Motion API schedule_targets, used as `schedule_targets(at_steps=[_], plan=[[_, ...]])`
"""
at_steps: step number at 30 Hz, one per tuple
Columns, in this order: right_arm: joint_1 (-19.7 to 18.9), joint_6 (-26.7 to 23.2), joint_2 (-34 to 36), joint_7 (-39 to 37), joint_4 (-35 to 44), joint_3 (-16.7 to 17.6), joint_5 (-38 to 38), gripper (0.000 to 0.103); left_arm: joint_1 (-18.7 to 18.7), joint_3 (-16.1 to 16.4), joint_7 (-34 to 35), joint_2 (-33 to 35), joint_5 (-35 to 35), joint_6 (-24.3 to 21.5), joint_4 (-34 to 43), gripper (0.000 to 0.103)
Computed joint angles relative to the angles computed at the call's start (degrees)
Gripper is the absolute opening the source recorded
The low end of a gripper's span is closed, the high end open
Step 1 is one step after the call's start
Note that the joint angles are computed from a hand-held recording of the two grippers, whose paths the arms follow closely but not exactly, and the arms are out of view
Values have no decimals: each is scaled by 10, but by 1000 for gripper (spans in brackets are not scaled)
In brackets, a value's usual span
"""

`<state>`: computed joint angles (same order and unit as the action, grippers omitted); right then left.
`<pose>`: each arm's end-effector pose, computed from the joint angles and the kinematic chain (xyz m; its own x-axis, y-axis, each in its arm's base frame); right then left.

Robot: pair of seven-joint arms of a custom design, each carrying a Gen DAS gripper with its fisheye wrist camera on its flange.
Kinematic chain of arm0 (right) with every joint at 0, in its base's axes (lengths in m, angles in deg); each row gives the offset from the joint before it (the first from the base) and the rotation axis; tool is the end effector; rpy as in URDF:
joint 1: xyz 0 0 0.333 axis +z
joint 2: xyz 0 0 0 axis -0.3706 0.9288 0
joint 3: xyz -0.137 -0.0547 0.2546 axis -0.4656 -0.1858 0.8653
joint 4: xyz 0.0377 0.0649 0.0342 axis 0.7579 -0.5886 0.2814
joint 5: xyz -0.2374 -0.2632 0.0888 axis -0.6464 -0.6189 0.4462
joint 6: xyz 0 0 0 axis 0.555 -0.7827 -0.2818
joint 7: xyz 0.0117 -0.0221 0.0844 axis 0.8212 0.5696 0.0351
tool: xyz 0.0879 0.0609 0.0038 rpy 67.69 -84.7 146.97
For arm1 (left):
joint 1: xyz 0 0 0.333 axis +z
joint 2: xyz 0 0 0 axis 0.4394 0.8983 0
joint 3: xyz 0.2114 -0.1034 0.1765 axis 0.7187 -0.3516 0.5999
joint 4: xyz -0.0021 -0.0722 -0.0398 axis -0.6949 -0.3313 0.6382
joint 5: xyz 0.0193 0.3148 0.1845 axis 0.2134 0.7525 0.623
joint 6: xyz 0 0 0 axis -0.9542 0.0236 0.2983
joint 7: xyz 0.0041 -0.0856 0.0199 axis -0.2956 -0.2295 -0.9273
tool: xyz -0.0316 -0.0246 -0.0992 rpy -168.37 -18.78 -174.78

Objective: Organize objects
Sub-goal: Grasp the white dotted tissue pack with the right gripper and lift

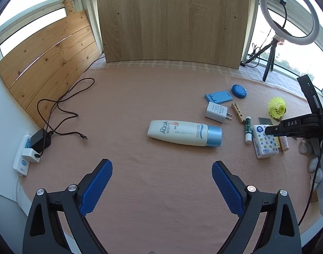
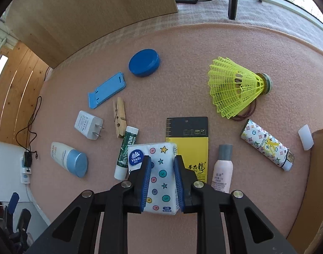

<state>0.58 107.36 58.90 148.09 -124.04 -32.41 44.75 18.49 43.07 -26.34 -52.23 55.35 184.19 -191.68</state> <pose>0.6313 0.2794 0.3998 -0.2613 -0.9098 -0.3224 -0.9218 0.3343 -0.1963 0.5417 -0.1776 0.4847 -0.0052 -0.9990 -0.0441 -0.8230 0.0293 -0.5673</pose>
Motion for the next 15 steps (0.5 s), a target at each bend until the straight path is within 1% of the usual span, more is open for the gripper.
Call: schedule_targets(at_steps=[2, 4, 9, 12, 15], plan=[[9, 17, -13, -2, -24, 5, -2, 20, -2, -1, 4, 1, -1, 0, 2, 97], [8, 37, -25, -11, -49, 18, 17, 20, -3, -2, 6, 0, -1, 3, 0, 97], [23, 60, -48, -25, -92, 31, 34, 20, -6, -4, 21, -1, -15, 7, -2, 97], [40, 81, -69, -3, -127, 28, 27, 20, -9, -7, 37, 3, -29, 7, -1, 97], [52, 102, -87, 21, -160, 27, 19, 20, -13, -10, 67, 10, -57, 6, 0, 96]])
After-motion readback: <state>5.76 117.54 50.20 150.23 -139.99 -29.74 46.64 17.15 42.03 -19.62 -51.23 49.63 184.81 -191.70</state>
